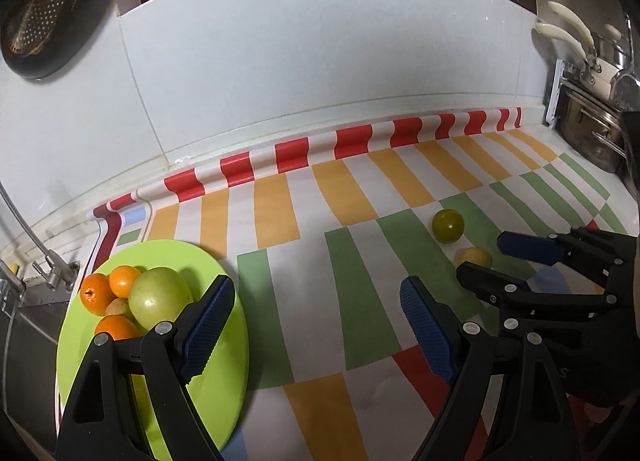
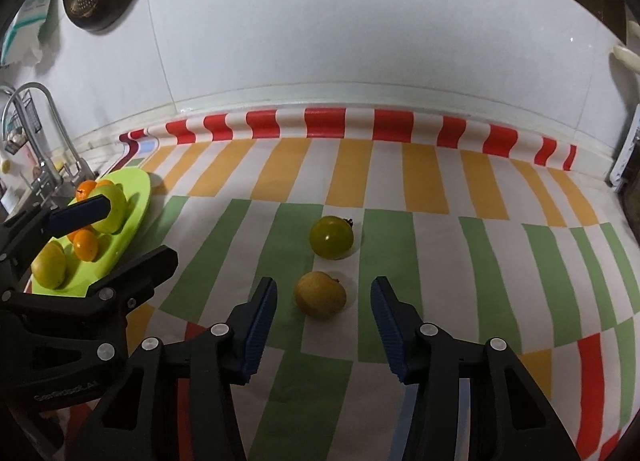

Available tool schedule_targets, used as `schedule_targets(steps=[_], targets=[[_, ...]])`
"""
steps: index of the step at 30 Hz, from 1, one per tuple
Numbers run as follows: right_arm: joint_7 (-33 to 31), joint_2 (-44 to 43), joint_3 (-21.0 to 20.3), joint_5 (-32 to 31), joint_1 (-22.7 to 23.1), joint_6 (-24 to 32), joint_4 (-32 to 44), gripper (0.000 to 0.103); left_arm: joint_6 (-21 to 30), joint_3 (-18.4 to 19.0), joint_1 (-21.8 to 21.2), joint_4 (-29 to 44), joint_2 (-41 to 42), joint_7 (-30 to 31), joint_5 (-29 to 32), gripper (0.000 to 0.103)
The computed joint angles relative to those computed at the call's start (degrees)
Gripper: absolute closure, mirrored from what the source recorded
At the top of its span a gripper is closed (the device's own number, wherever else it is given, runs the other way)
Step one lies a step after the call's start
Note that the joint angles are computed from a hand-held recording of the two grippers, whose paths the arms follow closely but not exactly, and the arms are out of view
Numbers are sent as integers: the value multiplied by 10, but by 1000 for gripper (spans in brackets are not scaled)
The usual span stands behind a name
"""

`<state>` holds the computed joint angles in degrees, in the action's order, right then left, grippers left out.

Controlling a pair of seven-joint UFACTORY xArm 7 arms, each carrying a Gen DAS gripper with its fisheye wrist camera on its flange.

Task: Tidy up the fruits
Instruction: 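Grasp the small green fruit with the left tool while the right tool grasps the small yellow fruit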

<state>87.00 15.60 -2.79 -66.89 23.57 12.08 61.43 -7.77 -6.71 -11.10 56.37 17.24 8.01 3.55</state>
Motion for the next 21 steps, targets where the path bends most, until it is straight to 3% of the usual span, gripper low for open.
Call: schedule_targets(steps=[7, 9, 14, 21], targets=[[-20, 10, -3, 16, 2, -7, 5, 72, 9, 0, -2, 16, 13, 3, 3, 18], [-20, 15, -7, 16, 5, -8, 9, 73, 9, 8, -12, 19, 15, 3, 3, 18], [5, 11, -22, -3, 16, -14, 4, 73, 10, -14, 5, 26, 20, 9, 3, 18], [76, -23, -11, -60, -10, 3, -20, 73, 22, -159, 123, 57, 55, 51, 7, 18]])
